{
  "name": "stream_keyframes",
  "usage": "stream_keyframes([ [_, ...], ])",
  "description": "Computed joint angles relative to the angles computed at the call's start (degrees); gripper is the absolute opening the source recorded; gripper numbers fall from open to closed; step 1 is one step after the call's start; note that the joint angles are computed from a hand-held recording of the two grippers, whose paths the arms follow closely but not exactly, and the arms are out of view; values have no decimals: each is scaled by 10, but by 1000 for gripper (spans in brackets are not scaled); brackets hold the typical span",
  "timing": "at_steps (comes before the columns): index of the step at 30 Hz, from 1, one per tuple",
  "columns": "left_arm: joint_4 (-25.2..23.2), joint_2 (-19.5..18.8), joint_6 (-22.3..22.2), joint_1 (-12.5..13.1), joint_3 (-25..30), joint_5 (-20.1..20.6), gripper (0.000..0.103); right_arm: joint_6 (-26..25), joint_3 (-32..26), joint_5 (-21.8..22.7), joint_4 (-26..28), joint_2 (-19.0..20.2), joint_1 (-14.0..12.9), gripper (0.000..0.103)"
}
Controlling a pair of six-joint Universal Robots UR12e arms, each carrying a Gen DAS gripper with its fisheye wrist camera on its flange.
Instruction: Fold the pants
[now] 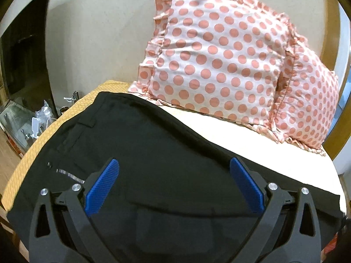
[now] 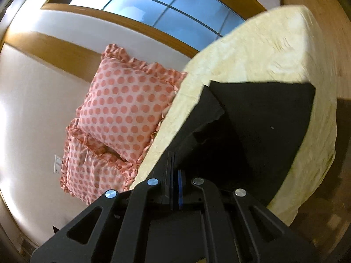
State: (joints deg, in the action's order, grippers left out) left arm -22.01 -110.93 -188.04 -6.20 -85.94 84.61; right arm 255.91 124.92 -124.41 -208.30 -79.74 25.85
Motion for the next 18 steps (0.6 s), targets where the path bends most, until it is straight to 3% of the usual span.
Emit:
stream_keyframes([
  [3,-76,-34,-1,0,63,-5,101,-7,0,6,-6,2,-4,3],
  [7,-193,-97,-66,8,167,-52,100,-13,2,9,-9,1,-5,3],
  [10,-240,-134,-108,8,223,-45,97,-13,6,9,0,-3,-6,3],
  [14,-333,-182,-115,7,305,-46,70,-10,6,16,11,-4,-11,3],
  [15,-351,-192,-117,6,320,-41,67,-9,7,19,12,-5,-12,3],
  [18,-374,-208,-139,7,341,-36,49,-11,9,24,9,-5,-16,3],
])
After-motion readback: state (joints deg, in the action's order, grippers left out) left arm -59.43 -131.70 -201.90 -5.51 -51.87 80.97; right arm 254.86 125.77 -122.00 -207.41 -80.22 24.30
